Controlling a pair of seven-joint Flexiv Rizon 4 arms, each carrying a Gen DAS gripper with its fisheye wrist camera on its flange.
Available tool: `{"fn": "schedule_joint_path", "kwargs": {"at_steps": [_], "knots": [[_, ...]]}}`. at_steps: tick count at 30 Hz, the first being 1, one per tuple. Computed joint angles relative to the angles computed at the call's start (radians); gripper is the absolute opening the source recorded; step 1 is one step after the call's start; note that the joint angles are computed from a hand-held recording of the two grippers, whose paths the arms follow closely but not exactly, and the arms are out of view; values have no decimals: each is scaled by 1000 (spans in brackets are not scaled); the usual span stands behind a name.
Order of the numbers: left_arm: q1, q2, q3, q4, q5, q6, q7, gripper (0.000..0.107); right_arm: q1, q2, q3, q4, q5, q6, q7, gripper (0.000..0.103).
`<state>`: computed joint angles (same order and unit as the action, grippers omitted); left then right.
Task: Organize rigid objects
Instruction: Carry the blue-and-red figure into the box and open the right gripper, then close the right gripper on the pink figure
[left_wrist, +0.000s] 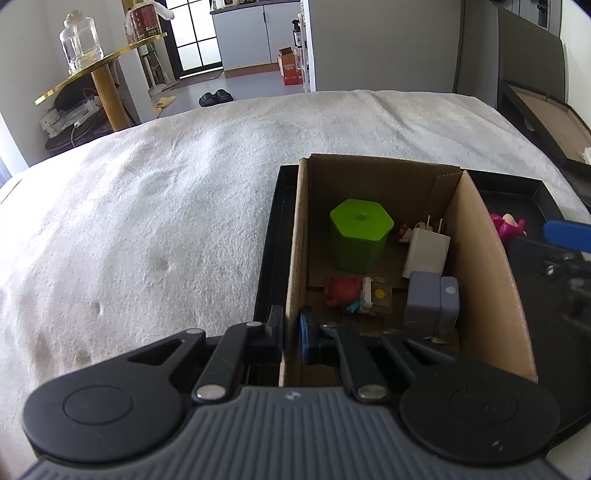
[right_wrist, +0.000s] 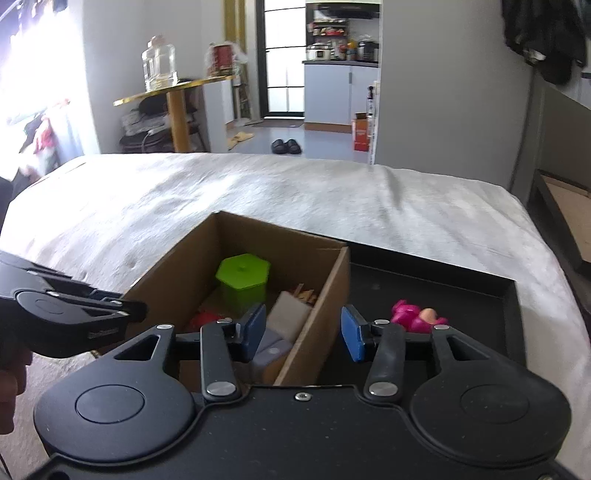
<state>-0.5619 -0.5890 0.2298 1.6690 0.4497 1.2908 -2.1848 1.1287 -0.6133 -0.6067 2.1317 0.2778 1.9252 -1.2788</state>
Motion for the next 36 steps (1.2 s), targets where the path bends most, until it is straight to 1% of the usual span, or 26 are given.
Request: {"fn": "schedule_joint_path", "kwargs": {"at_steps": [2,7,9,10,14,17,18,20,22,23,25,27,29,30,33,36], "knots": [[-9,1,8,-6,10,-10,-3,8,9,-3,-17,9,11,2,1,47],[-21,9,11,-18,41,-45,-7,8,-13,2,-7,23,21,6,21,48],[-29,10,15,-27,61,-61,-17,8,-12,1,-10,30,29,15,23,53],[-32,10,15,-32,70,-71,-20,8,-15,2,-8,32,33,18,24,53],[-35,13,7,-49,102,-105,-37,8,-36,11,9,37,42,25,28,54],[-33,20,-4,-62,120,-139,-46,9,-52,20,21,43,47,31,23,57],[-40,21,-2,-70,135,-152,-54,13,-56,23,24,45,49,31,21,58],[-48,22,-3,-88,165,-179,-67,13,-69,28,34,49,51,34,18,58],[-39,27,-17,-93,176,-192,-74,14,-79,31,43,52,58,37,18,60],[-34,28,-25,-96,176,-202,-77,17,-87,31,50,53,59,40,18,60],[-31,29,-33,-104,185,-220,-85,27,-100,32,62,55,64,42,19,60],[-37,32,-34,-112,208,-230,-100,47,-108,34,71,57,68,44,19,61],[-44,32,-33,-123,235,-245,-116,59,-120,34,82,59,69,49,17,61],[-45,31,-36,-129,244,-253,-121,63,-128,34,87,58,69,49,16,62],[-44,30,-46,-143,262,-276,-132,70,-151,32,108,57,72,53,17,64],[-41,28,-57,-154,271,-295,-135,73,-172,29,127,57,77,61,19,66]]}}
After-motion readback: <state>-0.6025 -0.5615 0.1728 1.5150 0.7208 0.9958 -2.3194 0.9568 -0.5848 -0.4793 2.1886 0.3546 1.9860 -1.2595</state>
